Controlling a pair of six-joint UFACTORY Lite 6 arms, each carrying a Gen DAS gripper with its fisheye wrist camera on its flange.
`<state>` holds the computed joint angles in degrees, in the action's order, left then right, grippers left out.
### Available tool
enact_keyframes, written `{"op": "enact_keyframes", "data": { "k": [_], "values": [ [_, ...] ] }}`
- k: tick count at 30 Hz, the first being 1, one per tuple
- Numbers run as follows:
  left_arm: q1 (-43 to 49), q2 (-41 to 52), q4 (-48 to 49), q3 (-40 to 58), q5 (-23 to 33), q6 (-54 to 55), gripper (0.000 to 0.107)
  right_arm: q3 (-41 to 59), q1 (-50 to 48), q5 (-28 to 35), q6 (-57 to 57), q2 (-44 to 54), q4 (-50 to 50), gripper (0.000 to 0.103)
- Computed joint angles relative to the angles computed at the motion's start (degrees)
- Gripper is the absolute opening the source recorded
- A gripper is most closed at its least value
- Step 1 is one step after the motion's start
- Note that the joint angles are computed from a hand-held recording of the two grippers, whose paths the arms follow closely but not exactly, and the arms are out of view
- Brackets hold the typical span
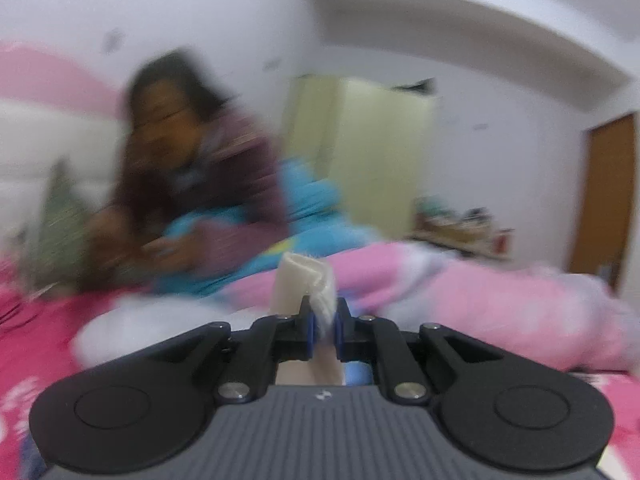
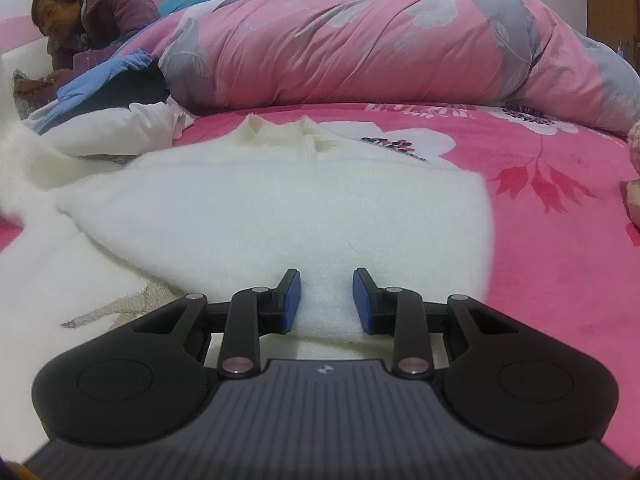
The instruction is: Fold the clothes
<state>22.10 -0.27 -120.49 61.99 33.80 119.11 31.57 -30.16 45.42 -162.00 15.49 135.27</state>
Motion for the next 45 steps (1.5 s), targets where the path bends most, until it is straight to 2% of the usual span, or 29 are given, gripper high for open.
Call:
{"op": "enact_keyframes", "data": {
  "k": [2, 4, 6, 9, 11, 13, 15, 16, 18, 20, 23, 25, 28, 30, 33, 36, 40, 43, 45],
  "values": [
    [-8.46, -3.36, 0.54, 0.98, -4.11, -2.83, 0.010, 0.11, -1.00, 1.04, 1.25, 0.48, -1.60, 0.028],
    [-19.44, -4.26, -3.83, 3.40, -10.43, -0.26, 0.010, 0.54, -2.21, 2.03, 3.06, 1.05, -3.74, 0.029],
    [-30.82, -2.76, -14.30, 7.29, -16.60, 9.16, 0.010, 1.08, -3.49, 3.03, 5.07, 1.66, -6.04, 0.029],
    [-45.30, 4.07, -31.28, 14.93, -22.61, 26.10, 0.010, 2.07, -5.24, 4.63, 8.47, 2.74, -9.54, 0.030],
    [-51.85, 10.95, -34.08, 21.18, -25.44, 28.81, 0.010, 3.11, -6.78, 6.08, 11.45, 3.93, -12.59, 0.031],
    [-57.23, 20.57, -27.35, 28.33, -27.33, 21.92, 0.017, 4.29, -8.48, 7.72, 14.63, 5.23, -15.79, 0.031],
    [-61.42, 30.59, -15.36, 34.27, -27.71, 10.06, 0.036, 5.52, -10.30, 9.71, 17.92, 6.72, -18.87, 0.032],
    [-62.99, 35.27, -9.36, 36.60, -27.78, 4.25, 0.049, 6.23, -11.21, 10.66, 19.56, 7.50, -20.38, 0.033],
    [-64.71, 41.58, 0.56, 38.61, -27.78, -4.86, 0.051, 7.34, -12.70, 12.39, 22.38, 8.75, -22.77, 0.037],
    [-64.18, 42.33, 1.21, 36.29, -26.57, -5.30, 0.051, 8.06, -13.85, 13.80, 24.11, 9.67, -24.19, 0.041],
    [-61.11, 35.58, -13.73, 25.42, -22.05, 8.48, 0.056, 8.77, -14.60, 14.64, 25.72, 10.39, -25.39, 0.043],
    [-58.16, 26.40, -25.23, 15.11, -20.41, 20.47, 0.066, 8.73, -14.54, 14.60, 25.88, 10.27, -25.41, 0.043],
    [-52.93, 12.38, -41.15, 0.48, -18.00, 38.46, 0.073, 8.60, -14.48, 14.25, 26.19, 9.86, -25.59, 0.044],
    [-48.16, 3.67, -45.01, -8.26, -18.62, 45.06, 0.076, 8.72, -14.44, 13.92, 26.59, 9.75, -25.86, 0.045],
    [-39.33, -4.78, -39.52, -17.16, -20.32, 42.57, 0.076, 9.87, -14.03, 12.71, 28.59, 9.89, -26.94, 0.048],
    [-29.84, -9.27, -24.86, -23.44, -19.98, 30.38, 0.076, 11.66, -13.47, 10.77, 33.32, 9.58, -29.53, 0.052],
    [-19.96, -9.78, -6.74, -28.00, -14.95, 15.97, 0.077, 18.73, -13.50, 9.39, 55.11, 11.10, -37.86, 0.060],
    [-16.83, -5.50, -2.04, -27.65, -11.24, 15.13, 0.080, 23.06, -12.67, 7.91, 69.61, 12.20, -40.69, 0.062],
    [-16.90, -2.70, -6.73, -28.54, -8.58, 21.58, 0.080, 24.84, -11.58, 6.23, 75.74, 12.33, -41.35, 0.062]
  ]
}}
